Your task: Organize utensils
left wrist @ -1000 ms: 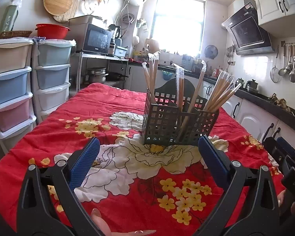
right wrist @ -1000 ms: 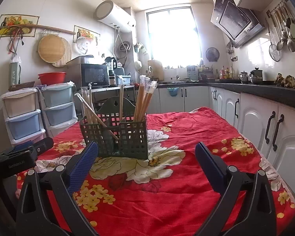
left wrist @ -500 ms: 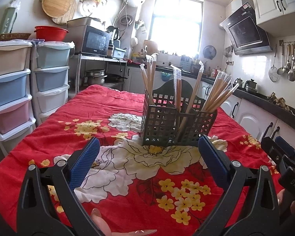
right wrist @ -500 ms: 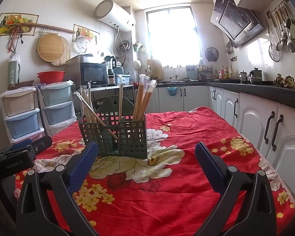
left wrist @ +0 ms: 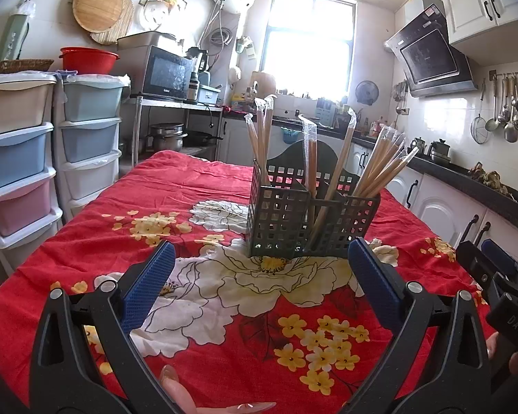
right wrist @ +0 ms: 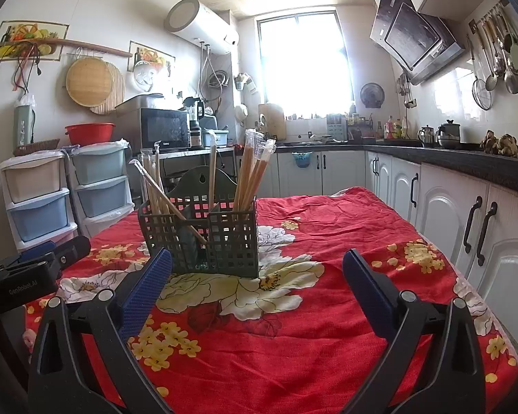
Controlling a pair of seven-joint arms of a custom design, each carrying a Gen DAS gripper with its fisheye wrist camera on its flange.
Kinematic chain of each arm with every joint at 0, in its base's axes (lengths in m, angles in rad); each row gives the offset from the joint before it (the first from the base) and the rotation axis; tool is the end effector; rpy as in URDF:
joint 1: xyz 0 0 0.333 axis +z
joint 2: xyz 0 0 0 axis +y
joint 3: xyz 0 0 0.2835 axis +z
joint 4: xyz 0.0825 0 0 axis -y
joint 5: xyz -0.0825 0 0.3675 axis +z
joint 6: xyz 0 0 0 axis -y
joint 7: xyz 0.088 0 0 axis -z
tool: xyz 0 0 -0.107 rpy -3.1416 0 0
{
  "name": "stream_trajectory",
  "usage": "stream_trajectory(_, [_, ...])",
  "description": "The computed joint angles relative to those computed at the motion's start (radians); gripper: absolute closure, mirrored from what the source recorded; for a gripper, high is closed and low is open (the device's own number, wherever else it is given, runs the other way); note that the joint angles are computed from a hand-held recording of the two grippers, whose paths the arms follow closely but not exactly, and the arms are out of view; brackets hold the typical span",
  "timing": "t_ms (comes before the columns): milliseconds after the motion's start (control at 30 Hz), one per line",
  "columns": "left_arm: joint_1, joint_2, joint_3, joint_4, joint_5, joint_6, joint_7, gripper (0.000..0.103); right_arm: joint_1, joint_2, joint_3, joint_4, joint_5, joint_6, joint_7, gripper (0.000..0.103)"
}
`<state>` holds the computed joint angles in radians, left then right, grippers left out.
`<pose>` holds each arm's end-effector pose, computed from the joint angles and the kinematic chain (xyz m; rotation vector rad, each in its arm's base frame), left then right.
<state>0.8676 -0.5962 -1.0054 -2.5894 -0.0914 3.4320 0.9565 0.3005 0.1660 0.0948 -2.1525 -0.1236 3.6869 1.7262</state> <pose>0.4476 -0.0948 0.4901 -1.6596 1.1846 -1.0444 0.5261 0.2338 0.4742 -1.5215 1.0265 -0.7360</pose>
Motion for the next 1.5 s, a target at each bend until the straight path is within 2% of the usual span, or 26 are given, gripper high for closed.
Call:
stream_trajectory(933, [-0.013,0.025,0.022,0.004,0.013,-0.021,0.003,0.011,0.007,-0.012,-0.009,-0.006,0.018,-0.011,-0.009,0.006])
stream_trajectory(1233, [-0.105,0.058,0.135,-0.001,0.026,-0.053,0.015,0.011,-0.013,-0.026,-0.008,0.011,0.014,-0.102,0.041,0.006])
stream_trajectory(1300, [-0.116,0.053,0.159,0.005,0.034,-0.089,0.013,0.011,-0.021,-0.028,-0.008,0.03,0.011,-0.158,0.047,0.006])
stream_trajectory(1333, [-0.118,0.056,0.179,0.021,0.05,-0.136,0.017,0.011,-0.032,-0.027,-0.01,0.046,-0.002,-0.195,0.067,0.006])
stream_trajectory(1400, [-0.091,0.082,0.205,0.077,0.095,-0.275,0.026,0.011,0.039,-0.016,-0.083,0.096,0.118,-0.294,-0.015,0.006])
stream_trajectory(1467, [-0.026,0.127,0.194,0.15,0.149,-0.413,0.023,0.011,0.049,0.03,-0.129,0.221,0.14,-0.515,-0.028,0.006])
stream_trajectory(1500, [0.036,0.15,0.16,0.198,0.19,-0.495,0.003,0.011,0.072,0.062,-0.178,0.291,0.077,-0.626,0.035,0.006])
